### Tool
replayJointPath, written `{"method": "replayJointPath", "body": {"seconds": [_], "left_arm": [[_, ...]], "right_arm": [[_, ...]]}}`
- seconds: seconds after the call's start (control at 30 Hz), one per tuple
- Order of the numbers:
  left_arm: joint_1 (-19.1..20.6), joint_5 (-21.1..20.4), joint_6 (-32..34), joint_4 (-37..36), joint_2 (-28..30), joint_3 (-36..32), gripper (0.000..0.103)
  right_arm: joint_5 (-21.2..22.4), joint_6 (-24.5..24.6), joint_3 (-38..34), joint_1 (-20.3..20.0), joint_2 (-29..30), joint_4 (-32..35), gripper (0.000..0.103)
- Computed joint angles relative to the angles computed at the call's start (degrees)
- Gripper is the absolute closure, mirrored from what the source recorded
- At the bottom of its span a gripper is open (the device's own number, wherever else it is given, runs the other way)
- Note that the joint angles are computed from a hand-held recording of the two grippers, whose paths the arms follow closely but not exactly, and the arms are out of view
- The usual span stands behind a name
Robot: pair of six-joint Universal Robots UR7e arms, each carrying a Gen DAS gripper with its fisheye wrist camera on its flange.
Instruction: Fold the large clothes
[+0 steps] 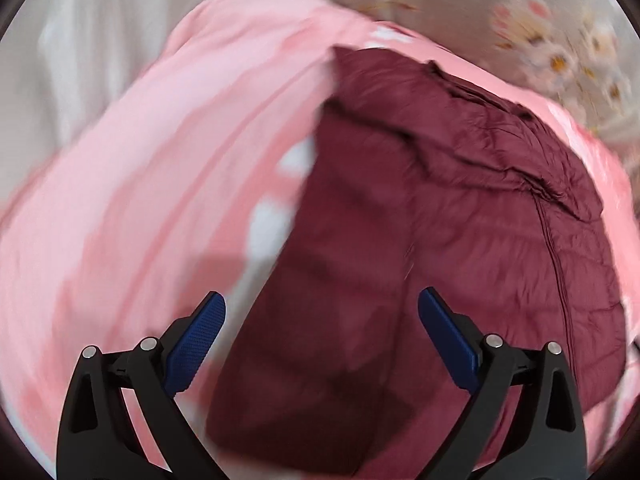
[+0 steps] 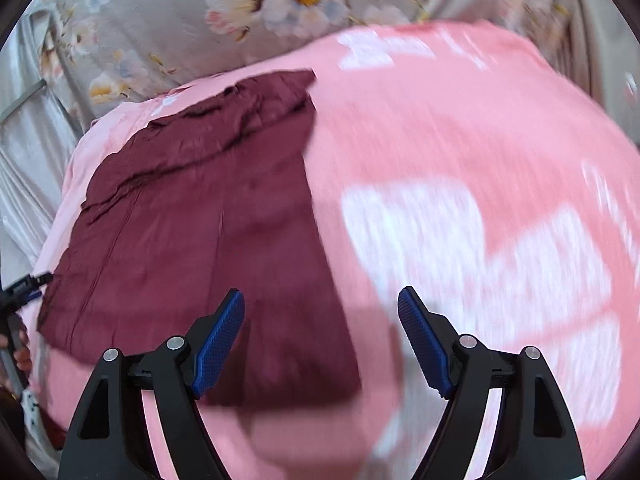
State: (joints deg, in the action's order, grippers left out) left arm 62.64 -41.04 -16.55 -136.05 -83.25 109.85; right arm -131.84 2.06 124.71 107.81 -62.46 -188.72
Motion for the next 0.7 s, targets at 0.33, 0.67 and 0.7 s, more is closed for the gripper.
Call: {"method": "replayJointPath", "body": {"seconds": [0.33, 0.67, 0.7], "left_arm": [[0.7, -6.3, -6.2, -3.1, -5.9, 7.0, 0.019], [-3.2, -9.0, -4.3, -2.5, -9.4, 8.8, 0.081], [-3.8, -9.0, -4.4, -2.4, -10.0, 9.1, 0.081]], "right_arm": [[-1.1, 4.4, 1.9, 0.5, 5.2, -9.7, 0.024], [2.6, 3.9, 3.8, 2.0, 4.4, -14.3, 0.096], [3.7, 4.2, 4.7, 2.1, 3.5, -15.1, 0.096]]}}
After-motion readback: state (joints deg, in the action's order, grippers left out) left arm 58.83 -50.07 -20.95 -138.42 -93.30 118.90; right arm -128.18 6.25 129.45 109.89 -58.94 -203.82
